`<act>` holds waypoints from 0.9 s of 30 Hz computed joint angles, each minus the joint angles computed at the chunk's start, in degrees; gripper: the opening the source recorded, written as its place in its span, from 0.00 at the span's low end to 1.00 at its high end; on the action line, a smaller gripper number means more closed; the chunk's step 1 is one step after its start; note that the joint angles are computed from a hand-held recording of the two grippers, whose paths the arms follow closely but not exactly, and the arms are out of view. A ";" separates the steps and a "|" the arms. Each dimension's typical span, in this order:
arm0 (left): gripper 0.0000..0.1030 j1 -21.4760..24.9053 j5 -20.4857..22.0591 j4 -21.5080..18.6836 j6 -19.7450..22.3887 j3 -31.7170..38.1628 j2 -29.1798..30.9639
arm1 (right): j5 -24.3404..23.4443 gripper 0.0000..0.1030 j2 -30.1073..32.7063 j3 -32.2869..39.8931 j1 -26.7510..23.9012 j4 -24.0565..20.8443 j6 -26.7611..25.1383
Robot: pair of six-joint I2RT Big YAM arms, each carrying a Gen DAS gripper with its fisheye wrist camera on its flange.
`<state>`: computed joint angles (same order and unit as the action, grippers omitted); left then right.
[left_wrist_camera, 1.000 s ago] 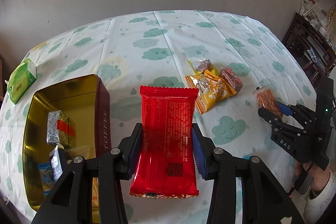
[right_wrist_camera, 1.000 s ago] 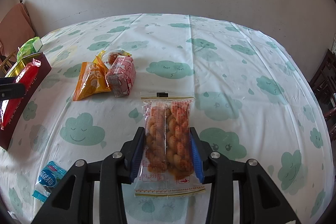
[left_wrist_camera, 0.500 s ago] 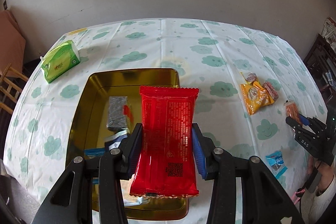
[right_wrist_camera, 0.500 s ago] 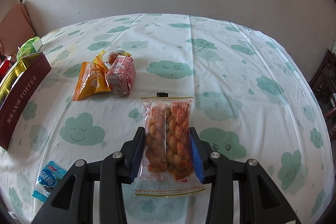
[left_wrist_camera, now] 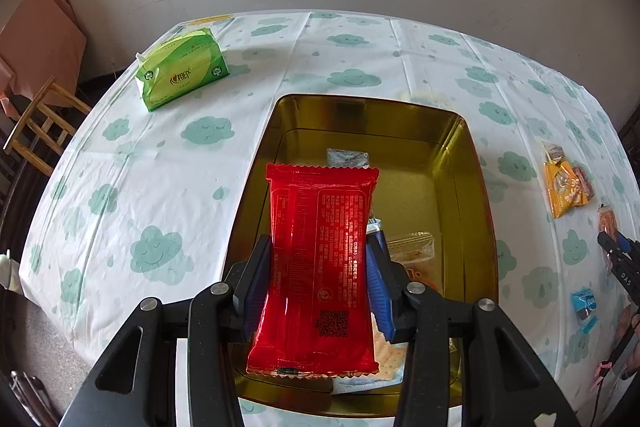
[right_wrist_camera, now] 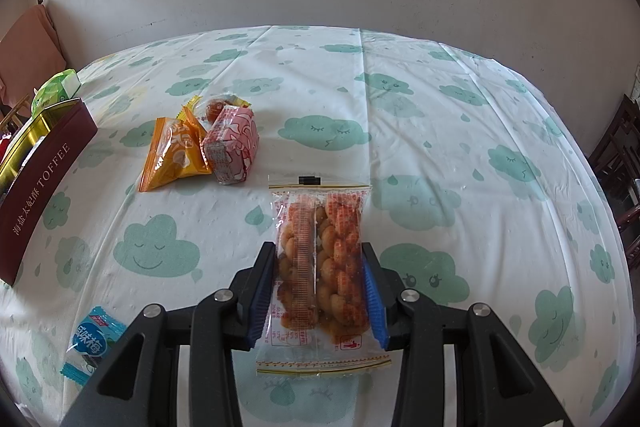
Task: Organize snacks
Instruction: 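Carry the red snack bar into the gold tin and open the left tool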
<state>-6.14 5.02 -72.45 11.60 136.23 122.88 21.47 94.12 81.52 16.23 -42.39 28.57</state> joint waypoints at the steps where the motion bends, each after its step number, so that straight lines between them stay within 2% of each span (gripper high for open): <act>1: 0.39 0.07 -0.14 -0.07 0.11 -0.22 0.10 | 0.04 0.40 0.03 0.09 0.05 -0.08 0.04; 16: 0.39 0.78 -2.49 -0.72 1.91 -1.28 1.67 | 0.06 0.40 0.04 0.07 0.02 -0.06 0.04; 27: 0.43 0.71 -3.66 0.57 3.06 -2.84 1.04 | 0.07 0.40 0.07 0.13 0.01 -0.12 0.04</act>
